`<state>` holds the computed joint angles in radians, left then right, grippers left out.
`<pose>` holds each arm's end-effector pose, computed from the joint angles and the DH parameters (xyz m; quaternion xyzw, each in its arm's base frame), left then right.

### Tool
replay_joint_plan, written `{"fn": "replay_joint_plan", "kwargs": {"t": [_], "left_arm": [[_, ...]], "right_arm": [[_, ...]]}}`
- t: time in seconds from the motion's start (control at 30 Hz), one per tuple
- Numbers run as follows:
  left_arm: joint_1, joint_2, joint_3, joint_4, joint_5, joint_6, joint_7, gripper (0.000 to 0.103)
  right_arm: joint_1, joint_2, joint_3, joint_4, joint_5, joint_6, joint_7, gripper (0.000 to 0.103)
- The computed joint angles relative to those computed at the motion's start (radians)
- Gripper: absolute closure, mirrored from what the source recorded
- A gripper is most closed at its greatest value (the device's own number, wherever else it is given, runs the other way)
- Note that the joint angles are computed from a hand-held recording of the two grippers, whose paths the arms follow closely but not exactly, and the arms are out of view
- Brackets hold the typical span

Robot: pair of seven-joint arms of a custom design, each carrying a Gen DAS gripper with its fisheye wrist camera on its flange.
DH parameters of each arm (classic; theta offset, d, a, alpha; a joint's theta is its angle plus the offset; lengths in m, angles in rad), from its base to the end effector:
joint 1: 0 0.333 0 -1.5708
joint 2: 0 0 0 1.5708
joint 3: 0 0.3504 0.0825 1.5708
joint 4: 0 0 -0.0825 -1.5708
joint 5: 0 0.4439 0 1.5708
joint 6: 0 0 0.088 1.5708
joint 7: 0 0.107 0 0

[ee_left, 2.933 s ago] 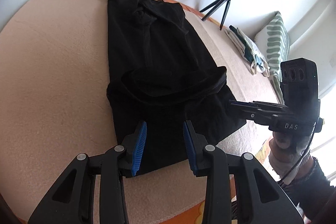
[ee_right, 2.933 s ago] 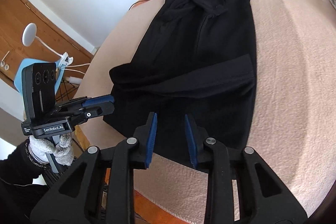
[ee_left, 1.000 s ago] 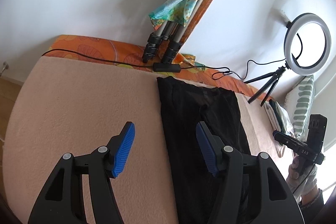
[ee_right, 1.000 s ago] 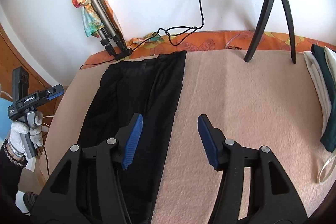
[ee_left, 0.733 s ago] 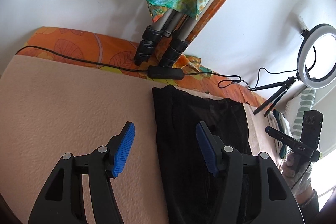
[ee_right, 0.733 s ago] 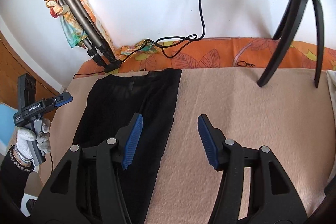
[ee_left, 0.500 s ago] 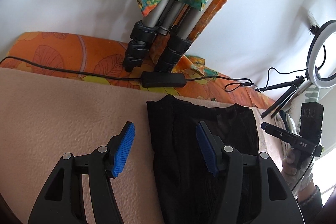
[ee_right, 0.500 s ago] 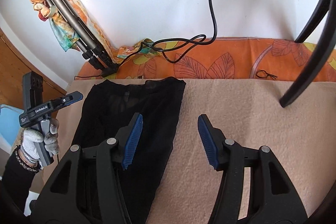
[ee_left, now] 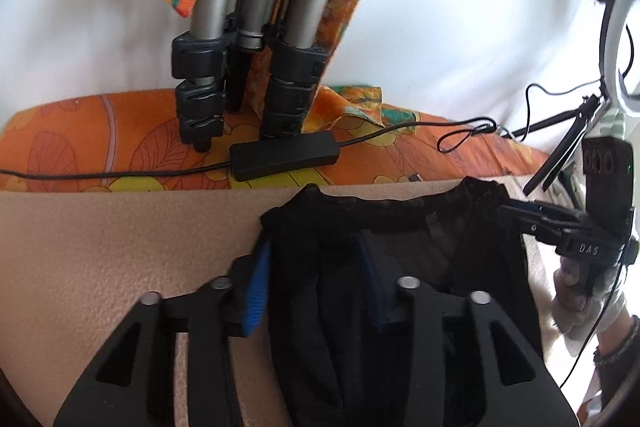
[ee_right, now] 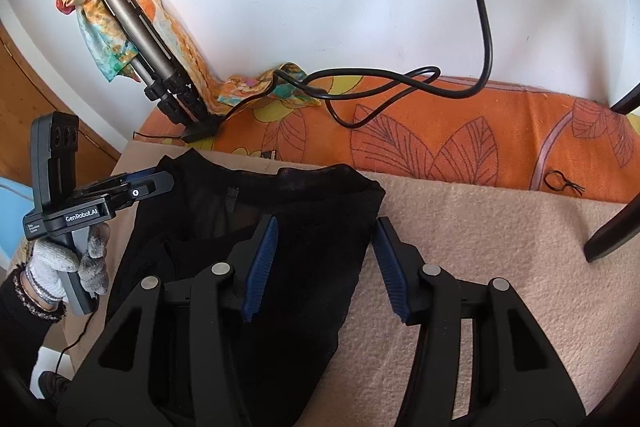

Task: Fold small clothes
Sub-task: 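Move both grippers to the collar end of the strip, then grasp the collar end with both grippers and fold it over the hem fold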

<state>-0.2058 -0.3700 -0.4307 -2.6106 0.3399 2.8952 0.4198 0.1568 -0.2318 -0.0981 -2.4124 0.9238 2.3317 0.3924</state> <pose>0.3783 -0.3063 0.4255 -0.7263 0.6019 -0.3045 0.1319 0.5163 0.0432 0.4190 -0.8300 0.4256 0.0176 0.3602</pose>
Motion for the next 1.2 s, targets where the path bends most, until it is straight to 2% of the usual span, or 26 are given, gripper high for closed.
{"fn": "replay_joint_plan", "kwargs": {"t": [0.03, 0.07, 0.1, 0.13, 0.17, 0.27, 0.4, 0.43, 0.5, 0.7, 1.0, 1.2], "left_arm": [[0.008, 0.003, -0.012, 0.011, 0.017, -0.024, 0.004, 0.083], [0.005, 0.005, -0.01, 0.011, 0.024, -0.022, 0.011, 0.091], [0.004, 0.006, -0.009, 0.012, 0.03, -0.02, 0.012, 0.093], [0.012, 0.002, -0.017, 0.011, 0.041, -0.022, 0.001, 0.094], [0.015, -0.002, -0.02, 0.007, 0.045, -0.015, -0.01, 0.096], [0.007, -0.027, -0.01, -0.01, 0.038, 0.011, -0.019, 0.099], [-0.012, -0.072, -0.009, -0.015, 0.023, -0.005, 0.009, 0.1], [-0.048, -0.079, 0.019, -0.016, -0.012, -0.027, 0.038, 0.1], [-0.068, -0.111, 0.029, -0.032, -0.046, -0.019, 0.049, 0.1], [-0.099, -0.205, 0.003, -0.047, -0.1, -0.051, 0.061, 0.1], [-0.171, -0.35, -0.062, -0.063, -0.141, -0.139, 0.015, 0.1], [-0.267, -0.448, -0.111, -0.064, -0.172, -0.246, -0.054, 0.1]], "right_arm": [[0.002, -0.006, 0.009, -0.007, -0.009, 0.022, -0.002, 0.064], [0.006, -0.01, 0.016, -0.014, -0.02, 0.042, 0.0, 0.076], [0.009, -0.011, 0.019, -0.016, -0.033, 0.05, 0.005, 0.082], [0.013, -0.012, 0.019, -0.015, -0.045, 0.048, 0.009, 0.094], [0.016, -0.012, 0.02, -0.014, -0.056, 0.047, 0.014, 0.096], [0.031, -0.034, 0.01, -0.02, -0.046, 0.048, -0.023, 0.098], [0.033, -0.08, -0.003, -0.028, -0.056, 0.02, -0.022, 0.098], [0.033, -0.093, -0.006, -0.031, -0.059, 0.015, -0.02, 0.098], [0.035, -0.124, -0.016, -0.039, -0.063, -0.001, -0.019, 0.098], [0.032, -0.259, -0.047, -0.082, -0.116, -0.081, -0.002, 0.098], [0.01, -0.543, -0.093, -0.217, -0.237, -0.186, 0.065, 0.098], [-0.037, -0.793, -0.132, -0.341, -0.329, -0.304, 0.122, 0.098]]}}
